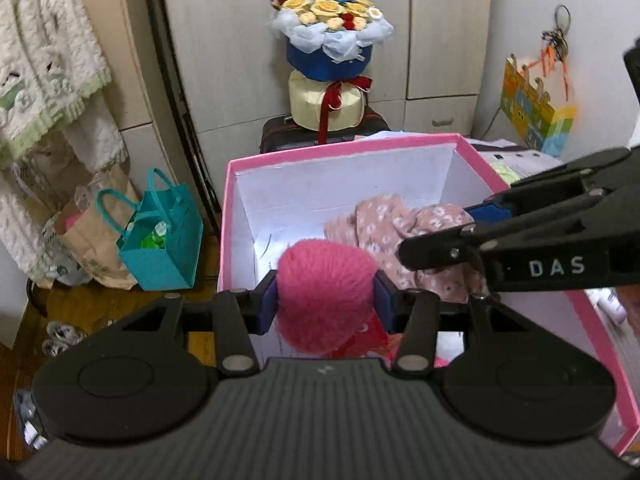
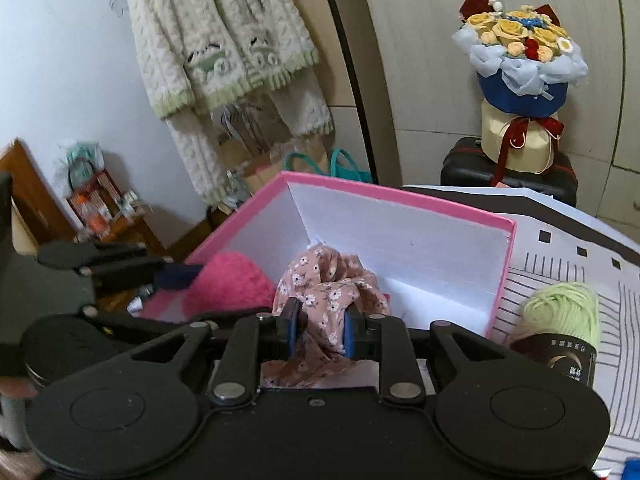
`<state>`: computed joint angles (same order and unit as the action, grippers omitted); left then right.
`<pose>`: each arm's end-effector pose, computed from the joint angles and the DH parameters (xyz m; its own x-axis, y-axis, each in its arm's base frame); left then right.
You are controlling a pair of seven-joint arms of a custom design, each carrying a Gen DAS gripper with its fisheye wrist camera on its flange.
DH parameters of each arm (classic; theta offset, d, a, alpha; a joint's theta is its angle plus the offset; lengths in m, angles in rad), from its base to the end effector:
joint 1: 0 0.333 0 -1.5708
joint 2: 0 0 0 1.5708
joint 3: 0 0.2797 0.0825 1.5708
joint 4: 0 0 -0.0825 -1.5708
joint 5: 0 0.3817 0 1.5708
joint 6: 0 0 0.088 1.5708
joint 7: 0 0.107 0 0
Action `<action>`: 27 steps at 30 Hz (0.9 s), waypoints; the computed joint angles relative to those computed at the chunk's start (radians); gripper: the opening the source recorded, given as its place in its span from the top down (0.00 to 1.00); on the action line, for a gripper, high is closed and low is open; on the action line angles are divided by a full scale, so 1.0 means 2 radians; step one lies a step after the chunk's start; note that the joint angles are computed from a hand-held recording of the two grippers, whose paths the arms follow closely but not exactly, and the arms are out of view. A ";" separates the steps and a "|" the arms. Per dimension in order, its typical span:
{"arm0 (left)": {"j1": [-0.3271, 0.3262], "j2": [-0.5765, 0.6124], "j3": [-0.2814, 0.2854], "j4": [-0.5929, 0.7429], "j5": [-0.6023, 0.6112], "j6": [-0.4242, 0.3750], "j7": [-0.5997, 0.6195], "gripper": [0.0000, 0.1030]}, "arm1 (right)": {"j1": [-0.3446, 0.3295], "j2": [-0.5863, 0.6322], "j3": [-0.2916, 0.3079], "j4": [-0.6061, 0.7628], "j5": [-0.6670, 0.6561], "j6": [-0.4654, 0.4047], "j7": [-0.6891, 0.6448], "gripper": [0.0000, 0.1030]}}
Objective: Organize soft objects
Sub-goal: 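Carry the pompom and scrunchie into the pink box and release both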
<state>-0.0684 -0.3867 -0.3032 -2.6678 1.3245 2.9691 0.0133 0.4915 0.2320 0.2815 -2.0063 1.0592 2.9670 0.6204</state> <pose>0.3678 -0.2083 0.3565 -0.0669 -0.9964 -0.0524 -0.6593 0.0835 -0.7473 0.4828 0.3787 0.3677 0.7023 -0.6703 -0.2396 -0.5959 -0.3695 -0.7130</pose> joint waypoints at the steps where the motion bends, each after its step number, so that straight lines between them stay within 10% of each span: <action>1: 0.000 0.001 -0.001 0.001 0.001 -0.001 0.000 0.53 | 0.002 0.002 -0.002 0.000 -0.005 0.003 0.003 0.73; 7: -0.011 -0.001 0.001 -0.001 -0.020 -0.016 0.034 0.40 | 0.003 0.008 -0.006 0.003 -0.038 0.011 0.025 0.52; 15: -0.030 -0.094 0.003 -0.072 -0.065 -0.001 0.050 0.28 | -0.007 -0.069 0.007 -0.062 0.071 0.007 -0.108 0.38; 27: -0.167 -0.243 0.007 -0.152 -0.257 -0.081 0.193 0.23 | 0.074 -0.224 -0.039 -0.197 0.159 0.025 -0.208 0.29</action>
<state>-0.4017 -0.8733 -0.2886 -2.9719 0.8101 2.8070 0.3990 0.6396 -0.2160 0.2037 -2.3994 1.3774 3.0173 0.2039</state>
